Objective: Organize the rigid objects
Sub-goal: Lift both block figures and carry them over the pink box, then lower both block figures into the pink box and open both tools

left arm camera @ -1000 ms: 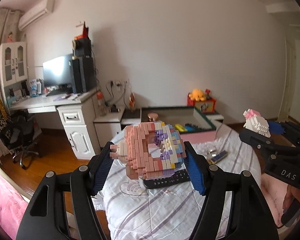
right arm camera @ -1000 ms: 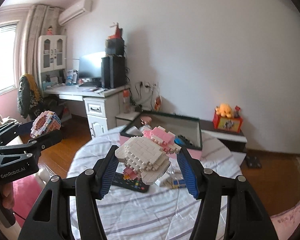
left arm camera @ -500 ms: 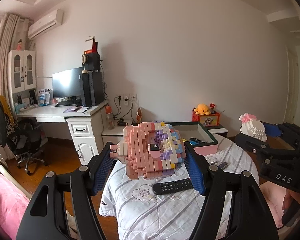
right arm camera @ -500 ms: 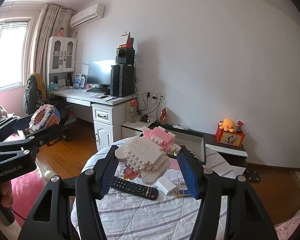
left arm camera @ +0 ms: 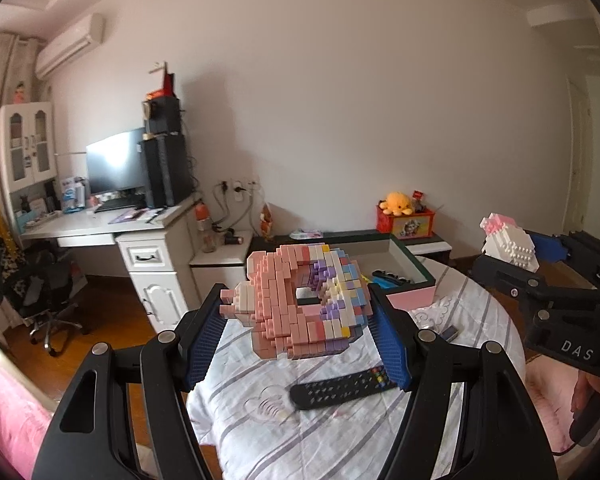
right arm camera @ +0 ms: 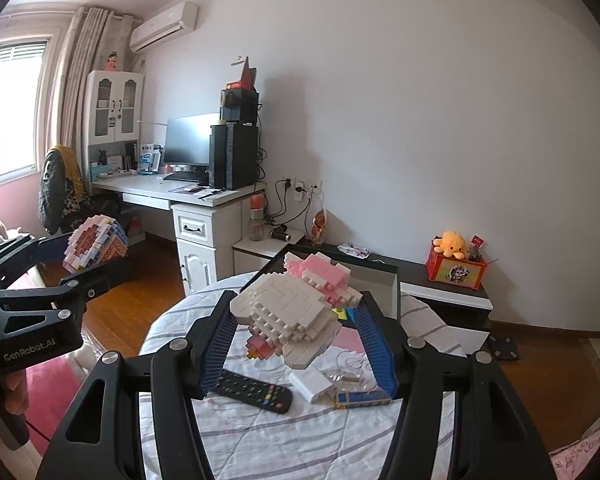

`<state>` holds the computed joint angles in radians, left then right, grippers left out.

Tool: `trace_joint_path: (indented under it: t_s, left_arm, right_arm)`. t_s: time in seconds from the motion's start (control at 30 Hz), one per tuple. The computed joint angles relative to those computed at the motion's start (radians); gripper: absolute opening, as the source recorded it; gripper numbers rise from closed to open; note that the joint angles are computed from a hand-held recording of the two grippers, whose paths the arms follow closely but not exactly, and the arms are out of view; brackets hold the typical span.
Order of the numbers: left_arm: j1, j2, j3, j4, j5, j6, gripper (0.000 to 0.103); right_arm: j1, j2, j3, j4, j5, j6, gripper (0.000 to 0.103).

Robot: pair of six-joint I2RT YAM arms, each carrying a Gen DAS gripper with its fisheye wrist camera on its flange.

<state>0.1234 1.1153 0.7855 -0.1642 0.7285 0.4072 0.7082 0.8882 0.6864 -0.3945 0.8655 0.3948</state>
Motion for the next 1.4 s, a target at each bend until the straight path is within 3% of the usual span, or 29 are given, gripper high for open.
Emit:
trace_joint_path:
  t_s: [0.23, 0.4, 0.63, 0.83, 1.07, 1.33, 1.4]
  left_arm:
    - [-0.224, 0.229, 0.171, 0.055, -0.188, -0.054, 0.069]
    - [-0.345, 0.425, 0.337, 0.057, -0.3, -0.074, 0.069]
    - [-0.481, 0.774, 0.697, -0.074, -0.416, -0.089, 0.069]
    - [-0.55, 1.034, 0.978, -0.197, -0.512, -0.092, 0.069]
    - [-0.59, 1.222, 1.172, -0.303, -0.584, -0.094, 0.069]
    - [-0.626, 1.263, 1.193, -0.322, -0.624, -0.077, 0.071]
    - [-0.623, 1.245, 1.171, -0.307, -0.622, -0.083, 0.082]
  right_arm:
    - [-0.311, 0.049, -0.012, 0.161, -0.264, -0.175, 0.061]
    - [-0.538, 0.208, 0.046, 0.259, -0.476, -0.272, 0.061]
    - [-0.725, 0.492, 0.187, 0.316, -0.645, -0.364, 0.061]
    - [-0.803, 0.755, 0.378, 0.281, -0.744, -0.406, 0.061]
    - [-0.855, 0.944, 0.491, 0.238, -0.787, -0.418, 0.061]
    - [-0.895, 0.982, 0.507, 0.215, -0.777, -0.41, 0.061]
    - [-0.894, 0.976, 0.498, 0.224, -0.765, -0.403, 0.061]
